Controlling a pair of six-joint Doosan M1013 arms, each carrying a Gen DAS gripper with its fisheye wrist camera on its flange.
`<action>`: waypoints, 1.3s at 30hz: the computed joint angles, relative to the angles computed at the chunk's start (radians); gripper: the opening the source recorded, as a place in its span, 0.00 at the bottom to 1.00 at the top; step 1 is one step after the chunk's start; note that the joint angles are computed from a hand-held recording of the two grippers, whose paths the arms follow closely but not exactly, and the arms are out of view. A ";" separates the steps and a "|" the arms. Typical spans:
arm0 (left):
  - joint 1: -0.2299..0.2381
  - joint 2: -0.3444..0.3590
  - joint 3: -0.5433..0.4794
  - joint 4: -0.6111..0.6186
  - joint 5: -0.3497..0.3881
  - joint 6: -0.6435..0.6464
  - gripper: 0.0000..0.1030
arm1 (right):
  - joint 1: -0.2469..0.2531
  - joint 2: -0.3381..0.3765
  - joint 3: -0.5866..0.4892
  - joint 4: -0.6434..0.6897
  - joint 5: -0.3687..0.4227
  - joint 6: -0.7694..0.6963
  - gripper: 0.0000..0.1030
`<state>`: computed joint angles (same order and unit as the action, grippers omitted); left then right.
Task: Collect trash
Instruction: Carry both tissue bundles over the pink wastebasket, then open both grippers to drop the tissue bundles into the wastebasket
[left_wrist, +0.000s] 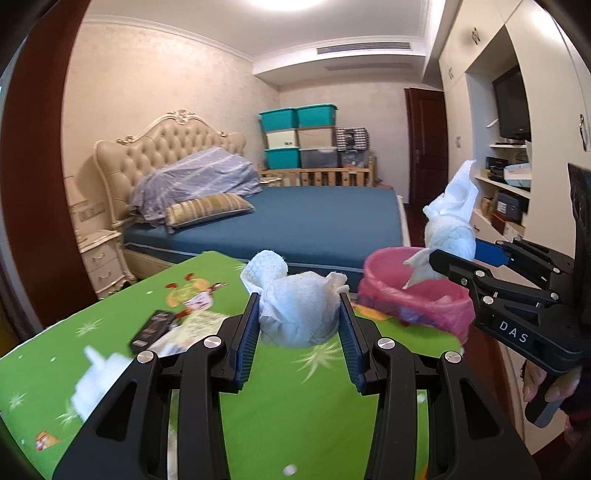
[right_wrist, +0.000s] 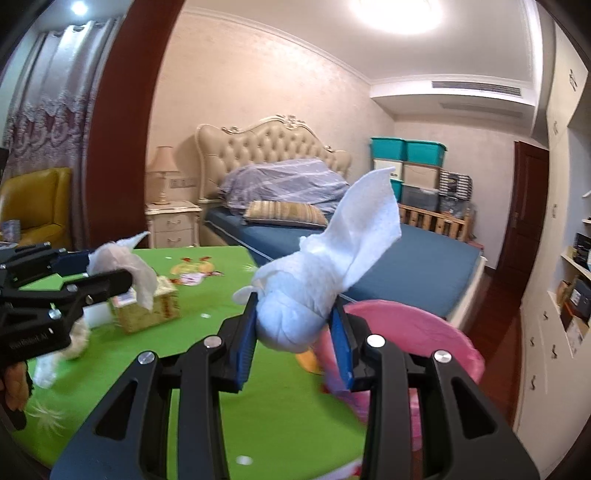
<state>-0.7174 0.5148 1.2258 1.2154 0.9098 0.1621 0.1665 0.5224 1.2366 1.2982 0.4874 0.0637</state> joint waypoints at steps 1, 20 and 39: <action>0.004 0.011 -0.018 -0.011 -0.013 0.017 0.40 | -0.007 0.007 -0.009 -0.015 -0.004 0.017 0.35; 0.081 0.276 -0.491 -0.453 -0.163 0.462 0.40 | -0.069 0.162 -0.219 -0.375 -0.065 0.416 0.35; 0.104 0.521 -0.938 -0.609 0.001 0.673 0.87 | -0.089 0.211 -0.264 -0.409 -0.014 0.466 0.73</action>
<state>-0.6130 1.0359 0.2880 0.6059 0.9109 0.8348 0.0776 0.7335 0.9721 0.8896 0.4735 0.5300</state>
